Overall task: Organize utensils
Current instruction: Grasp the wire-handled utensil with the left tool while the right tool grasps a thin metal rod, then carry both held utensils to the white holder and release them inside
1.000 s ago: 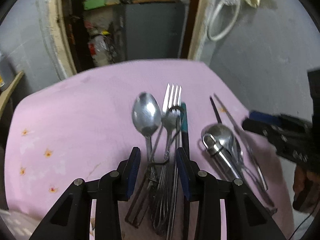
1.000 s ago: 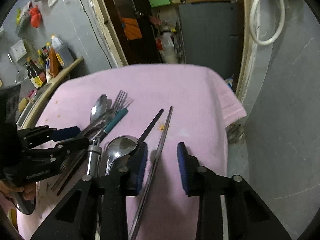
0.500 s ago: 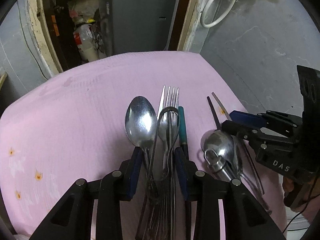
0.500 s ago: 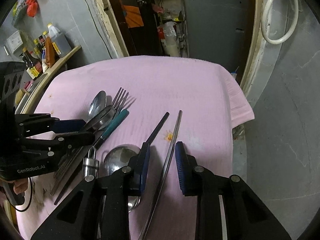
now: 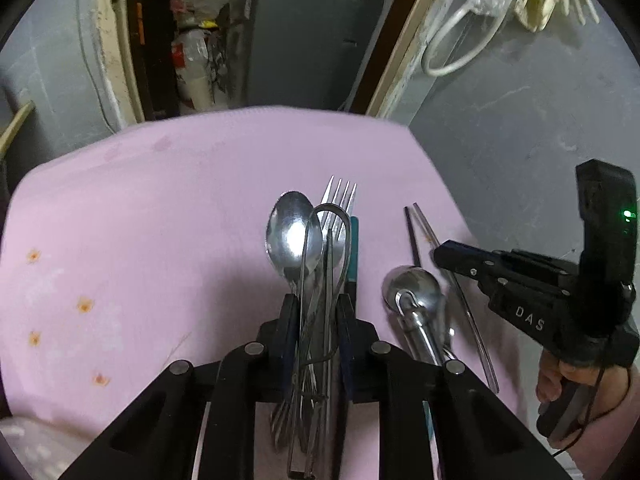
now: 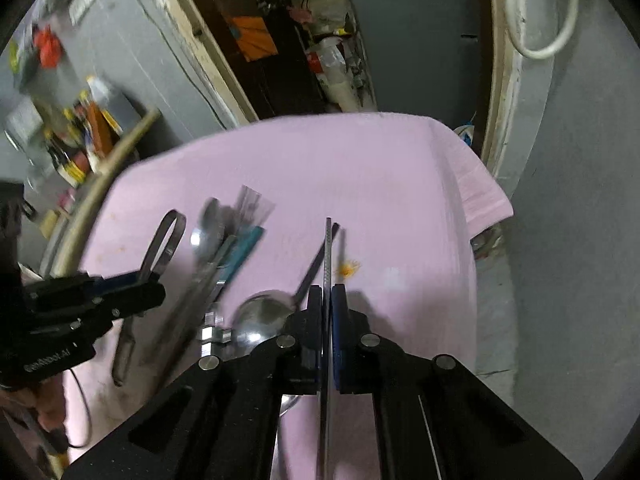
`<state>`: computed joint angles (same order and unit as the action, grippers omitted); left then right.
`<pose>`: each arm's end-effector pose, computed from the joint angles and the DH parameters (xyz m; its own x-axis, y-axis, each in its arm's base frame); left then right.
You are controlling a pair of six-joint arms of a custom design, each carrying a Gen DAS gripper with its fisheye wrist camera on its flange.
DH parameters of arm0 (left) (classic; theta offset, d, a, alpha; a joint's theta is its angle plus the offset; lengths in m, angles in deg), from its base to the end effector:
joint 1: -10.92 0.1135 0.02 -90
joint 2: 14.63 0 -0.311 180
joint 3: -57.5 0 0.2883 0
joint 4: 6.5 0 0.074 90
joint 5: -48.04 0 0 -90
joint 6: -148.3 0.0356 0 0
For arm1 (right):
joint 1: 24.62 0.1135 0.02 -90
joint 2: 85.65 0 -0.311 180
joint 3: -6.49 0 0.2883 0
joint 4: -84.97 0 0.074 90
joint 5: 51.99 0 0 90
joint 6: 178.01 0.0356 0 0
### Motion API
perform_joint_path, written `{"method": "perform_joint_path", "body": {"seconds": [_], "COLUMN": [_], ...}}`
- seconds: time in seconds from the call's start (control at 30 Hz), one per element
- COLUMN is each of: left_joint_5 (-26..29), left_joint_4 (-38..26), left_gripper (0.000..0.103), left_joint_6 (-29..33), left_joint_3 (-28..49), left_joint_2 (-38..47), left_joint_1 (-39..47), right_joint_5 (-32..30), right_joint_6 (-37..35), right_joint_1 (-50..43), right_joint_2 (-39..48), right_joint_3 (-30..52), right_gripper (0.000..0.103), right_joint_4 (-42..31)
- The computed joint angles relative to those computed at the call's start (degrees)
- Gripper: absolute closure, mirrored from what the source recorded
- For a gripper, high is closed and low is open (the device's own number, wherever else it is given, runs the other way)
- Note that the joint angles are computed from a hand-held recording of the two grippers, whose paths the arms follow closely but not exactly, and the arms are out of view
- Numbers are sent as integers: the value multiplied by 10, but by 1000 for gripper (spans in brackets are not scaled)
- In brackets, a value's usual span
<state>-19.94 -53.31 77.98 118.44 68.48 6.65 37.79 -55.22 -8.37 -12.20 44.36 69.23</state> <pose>0.2863 -0.0348 0.2136 -0.8081 0.3734 -0.4556 0.5048 0.8376 -0.2087 0.2250 0.0657 0.1583 -0.7828 0.3359 -0.5238 0.1687 0.9248 0.3410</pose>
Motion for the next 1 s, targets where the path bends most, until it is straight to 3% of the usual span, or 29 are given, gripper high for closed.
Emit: {"method": "perform_joint_path", "body": {"seconds": [0.17,0.37,0.53,0.7,0.83,0.93,1.0], "left_joint_5": [40,125,230,315,373,401,417], "left_joint_4": [-21,-45,-125,-263,-394,-478,-494], "left_gripper": [85,85,85,85,85,85,85], "left_joint_6": [12,47,127,266,383,466,491], "left_joint_3": [-29,-65,-57,5,96,169,214], "left_joint_2": [-78,-172,-221,-205,-140,-84,-51], "left_joint_1": [49,131,247,365,454,519,550], "right_joint_5": [77,262,474,579,609,601,587], "right_joint_6": [60,170,335,427,350,246,168], "right_joint_1": [74,250,465,568,584,577,567], "right_joint_2": [-129,-255,-236,-191,-148,-116,-98], "right_joint_3": [-26,-13,77,196,277,319,335], "right_gripper": [99,99,99,99,99,99,99], "right_joint_4": [-51,-184,-370,-520,-483,-387,-301]}}
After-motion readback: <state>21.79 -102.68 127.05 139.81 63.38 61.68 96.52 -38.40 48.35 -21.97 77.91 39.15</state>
